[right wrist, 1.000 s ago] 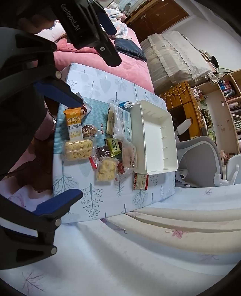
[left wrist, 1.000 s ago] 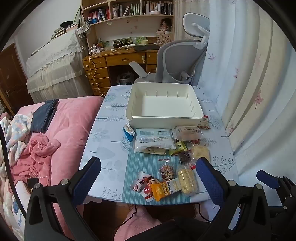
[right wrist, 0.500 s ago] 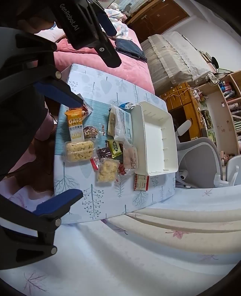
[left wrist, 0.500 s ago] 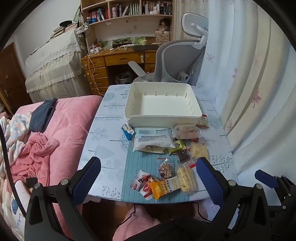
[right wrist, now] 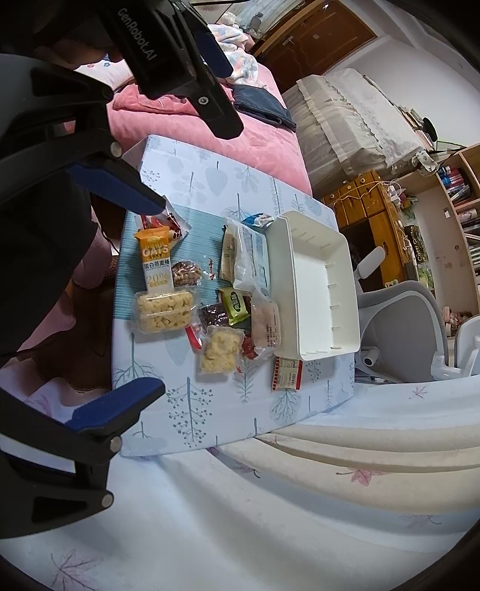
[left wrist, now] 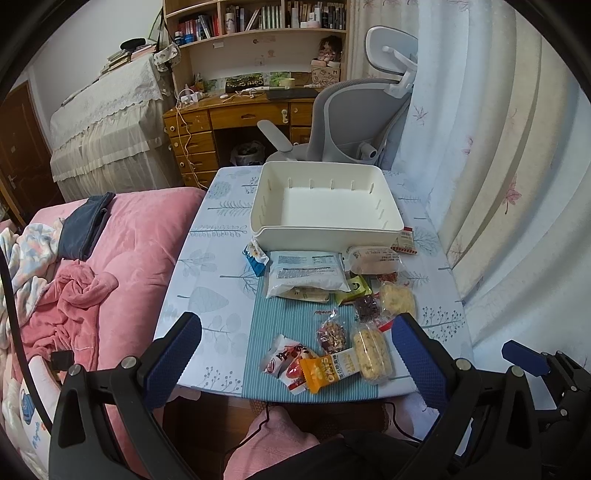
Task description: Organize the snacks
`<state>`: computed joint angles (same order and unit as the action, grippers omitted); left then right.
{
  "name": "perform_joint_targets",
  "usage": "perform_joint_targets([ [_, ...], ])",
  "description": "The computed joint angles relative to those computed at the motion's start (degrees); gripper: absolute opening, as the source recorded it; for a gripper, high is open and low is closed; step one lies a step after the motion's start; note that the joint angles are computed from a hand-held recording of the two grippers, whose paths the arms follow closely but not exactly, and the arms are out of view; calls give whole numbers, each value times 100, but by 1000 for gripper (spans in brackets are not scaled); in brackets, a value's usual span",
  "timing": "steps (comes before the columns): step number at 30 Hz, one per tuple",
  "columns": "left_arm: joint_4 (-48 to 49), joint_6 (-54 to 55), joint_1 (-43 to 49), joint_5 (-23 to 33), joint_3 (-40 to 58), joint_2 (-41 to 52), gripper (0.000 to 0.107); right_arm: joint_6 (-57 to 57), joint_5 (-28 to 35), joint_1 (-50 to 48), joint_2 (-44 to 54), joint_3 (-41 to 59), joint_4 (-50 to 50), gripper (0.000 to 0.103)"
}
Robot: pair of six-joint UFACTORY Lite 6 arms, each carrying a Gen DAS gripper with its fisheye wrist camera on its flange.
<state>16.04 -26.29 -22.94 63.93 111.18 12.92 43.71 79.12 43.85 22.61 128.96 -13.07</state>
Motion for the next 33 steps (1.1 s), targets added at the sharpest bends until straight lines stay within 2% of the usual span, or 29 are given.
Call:
perform_joint_targets([
  [11,-18,-43,-21,-63,-241,-149,102,91,-201,27,-127,-368,18,90],
  [18,38,27,-20,170,78,-48,102,142,-304,31,-215,-565,35,90],
  [25,-442,286,172,412,382,158,102,89,-273,-15,-212,-522,84,90],
  [33,-722,380,336,494,146,201,102,502,-917,23,-819,-1817,228,90],
])
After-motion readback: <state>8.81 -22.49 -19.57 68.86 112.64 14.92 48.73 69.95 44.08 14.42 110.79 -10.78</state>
